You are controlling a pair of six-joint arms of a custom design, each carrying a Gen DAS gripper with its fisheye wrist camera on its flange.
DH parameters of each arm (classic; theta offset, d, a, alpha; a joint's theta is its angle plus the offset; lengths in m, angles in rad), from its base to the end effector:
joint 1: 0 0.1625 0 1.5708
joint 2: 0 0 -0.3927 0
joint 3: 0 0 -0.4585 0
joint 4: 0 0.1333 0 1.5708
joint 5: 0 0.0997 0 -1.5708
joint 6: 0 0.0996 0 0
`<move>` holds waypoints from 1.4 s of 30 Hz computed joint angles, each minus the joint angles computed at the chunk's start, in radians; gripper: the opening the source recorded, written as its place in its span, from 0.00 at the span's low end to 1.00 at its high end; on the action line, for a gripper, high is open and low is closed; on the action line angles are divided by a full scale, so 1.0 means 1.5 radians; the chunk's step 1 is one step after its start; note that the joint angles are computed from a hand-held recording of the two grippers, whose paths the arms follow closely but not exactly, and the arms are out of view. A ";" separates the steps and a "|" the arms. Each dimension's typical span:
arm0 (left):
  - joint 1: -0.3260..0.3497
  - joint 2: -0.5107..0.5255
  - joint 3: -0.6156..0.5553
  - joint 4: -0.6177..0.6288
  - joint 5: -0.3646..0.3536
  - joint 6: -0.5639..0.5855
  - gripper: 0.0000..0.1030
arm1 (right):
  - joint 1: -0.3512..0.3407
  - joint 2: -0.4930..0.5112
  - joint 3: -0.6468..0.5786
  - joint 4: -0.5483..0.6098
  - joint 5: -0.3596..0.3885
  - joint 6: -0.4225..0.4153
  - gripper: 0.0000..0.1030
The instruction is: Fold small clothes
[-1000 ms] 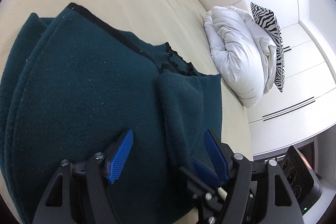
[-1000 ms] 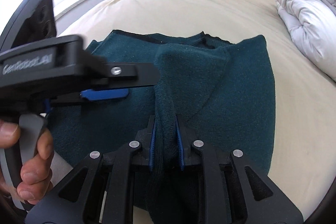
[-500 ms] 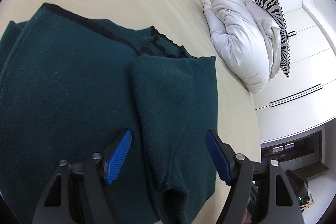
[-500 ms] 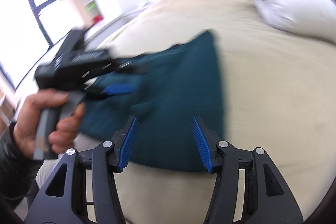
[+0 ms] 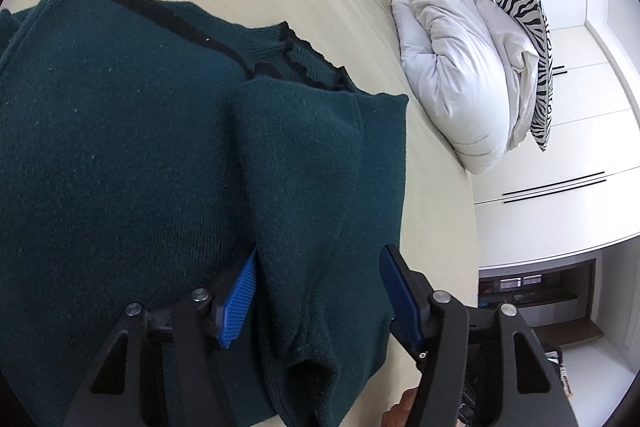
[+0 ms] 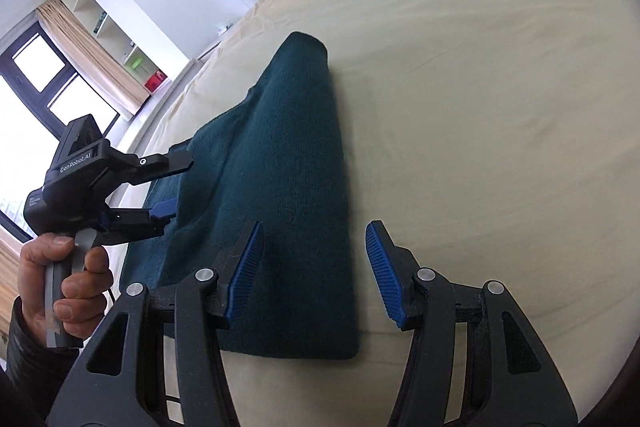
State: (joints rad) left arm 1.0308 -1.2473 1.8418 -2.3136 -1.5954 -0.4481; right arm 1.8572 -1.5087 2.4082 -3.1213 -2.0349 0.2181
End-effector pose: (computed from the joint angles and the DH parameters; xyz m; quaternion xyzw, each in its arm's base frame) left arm -0.2055 -0.5973 0.1943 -0.0467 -0.9961 0.0594 0.0459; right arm 0.2102 -0.3997 0.1850 -0.0420 -0.9241 0.3557 0.1333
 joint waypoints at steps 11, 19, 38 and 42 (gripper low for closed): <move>0.002 0.000 0.006 0.024 -0.013 0.019 0.53 | 0.010 0.040 -0.021 -0.005 0.001 0.007 0.51; 0.012 -0.017 0.019 -0.004 -0.027 0.020 0.55 | 0.013 0.053 -0.036 0.000 0.000 0.001 0.51; 0.032 -0.005 0.034 -0.060 -0.081 0.002 0.12 | 0.030 0.094 -0.060 0.002 -0.026 -0.002 0.51; 0.037 -0.037 0.018 -0.035 -0.080 0.033 0.11 | 0.048 0.096 -0.074 0.017 -0.041 -0.014 0.51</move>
